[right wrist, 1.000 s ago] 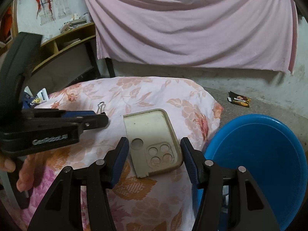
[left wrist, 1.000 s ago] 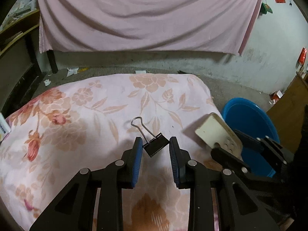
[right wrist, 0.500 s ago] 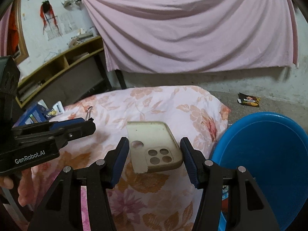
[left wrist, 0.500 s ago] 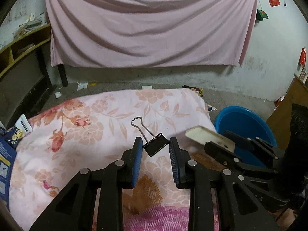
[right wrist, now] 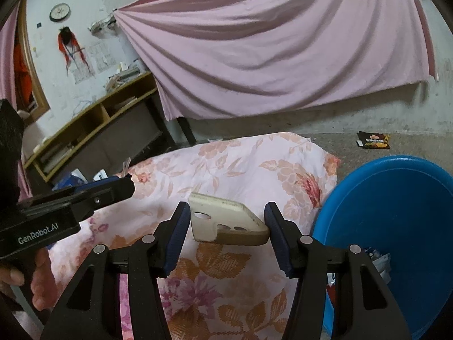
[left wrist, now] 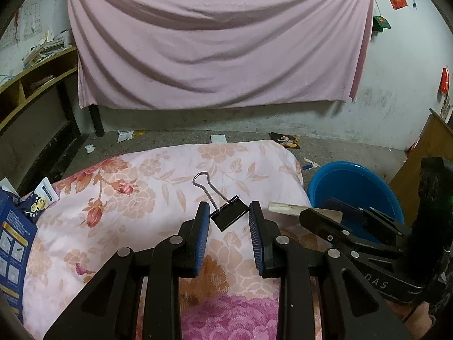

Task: Collect trash
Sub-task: 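Lift the phone case with the right gripper while the left holds the binder clip, then carry the phone case and binder clip over the blue basin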

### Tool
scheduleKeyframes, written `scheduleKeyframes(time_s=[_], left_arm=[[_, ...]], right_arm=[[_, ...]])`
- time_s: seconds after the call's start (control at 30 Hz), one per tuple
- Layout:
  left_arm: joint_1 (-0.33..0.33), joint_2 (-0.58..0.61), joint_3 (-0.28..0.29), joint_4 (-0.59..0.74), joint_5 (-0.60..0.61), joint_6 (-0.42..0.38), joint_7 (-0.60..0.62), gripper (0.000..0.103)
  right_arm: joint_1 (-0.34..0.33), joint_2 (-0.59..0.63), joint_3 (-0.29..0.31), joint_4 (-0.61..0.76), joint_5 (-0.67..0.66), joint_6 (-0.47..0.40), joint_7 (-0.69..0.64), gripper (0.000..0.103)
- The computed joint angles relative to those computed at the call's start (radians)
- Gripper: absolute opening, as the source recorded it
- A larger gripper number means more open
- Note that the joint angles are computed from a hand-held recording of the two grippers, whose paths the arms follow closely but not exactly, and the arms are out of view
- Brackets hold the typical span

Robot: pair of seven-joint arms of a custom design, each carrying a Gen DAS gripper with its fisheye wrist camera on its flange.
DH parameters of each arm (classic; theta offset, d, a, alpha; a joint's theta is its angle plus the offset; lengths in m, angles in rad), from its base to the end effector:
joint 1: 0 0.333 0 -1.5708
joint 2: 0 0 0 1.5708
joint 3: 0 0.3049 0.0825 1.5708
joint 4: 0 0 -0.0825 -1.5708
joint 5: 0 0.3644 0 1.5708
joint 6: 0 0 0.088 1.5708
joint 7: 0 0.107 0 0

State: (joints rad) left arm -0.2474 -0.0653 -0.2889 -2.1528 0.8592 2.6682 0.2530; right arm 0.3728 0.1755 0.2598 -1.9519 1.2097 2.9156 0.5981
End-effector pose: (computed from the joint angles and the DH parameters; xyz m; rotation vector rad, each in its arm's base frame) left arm 0.4581 -0.3012 0.4823 -1.8597 1.6662 -0.8015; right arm 0.5253 0.3040 0.4501 -1.8642 1.1244 -0.1249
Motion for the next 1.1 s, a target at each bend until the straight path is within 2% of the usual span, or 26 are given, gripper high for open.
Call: scheduleKeyframes(time_s=[0.13, 0.3, 0.53, 0.7, 0.87, 0.9, 0.93, 0.97, 1.1], left_arm=[[0.006, -0.017, 0.002, -0.032, -0.024, 0.010, 0.008, 0.024], [0.025, -0.044, 0.002, -0.087, -0.072, 0.029, 0.035, 0.024], [0.066, -0.080, -0.006, -0.148, -0.114, 0.057, 0.057, 0.024], [0.096, -0.100, -0.022, -0.174, -0.129, 0.074, 0.056, 0.024], [0.111, -0.113, -0.038, -0.182, -0.142, 0.074, 0.057, 0.024], [0.113, -0.116, -0.042, -0.181, -0.142, 0.071, 0.056, 0.024], [0.114, -0.118, -0.047, -0.179, -0.141, 0.068, 0.054, 0.024], [0.116, -0.119, -0.050, -0.177, -0.139, 0.067, 0.053, 0.024], [0.118, -0.129, -0.064, -0.167, -0.121, 0.055, 0.044, 0.024]], right_arm=[[-0.001, 0.002, -0.006, -0.001, -0.038, -0.043, 0.021, 0.052], [0.011, 0.009, -0.013, -0.010, -0.174, -0.069, 0.111, 0.053], [0.019, 0.027, -0.006, -0.022, -0.400, -0.033, 0.248, 0.056], [0.031, 0.045, -0.011, -0.024, -0.613, 0.003, 0.374, 0.062], [0.099, 0.055, -0.081, -0.054, -0.925, 0.064, 0.561, 0.064], [0.088, 0.057, -0.072, -0.053, -0.937, 0.065, 0.570, 0.063], [0.070, 0.058, -0.054, -0.054, -0.935, 0.068, 0.572, 0.055], [0.049, 0.059, -0.036, -0.055, -0.929, 0.072, 0.573, 0.052], [-0.035, 0.055, 0.050, -0.064, -0.885, 0.088, 0.560, 0.049]])
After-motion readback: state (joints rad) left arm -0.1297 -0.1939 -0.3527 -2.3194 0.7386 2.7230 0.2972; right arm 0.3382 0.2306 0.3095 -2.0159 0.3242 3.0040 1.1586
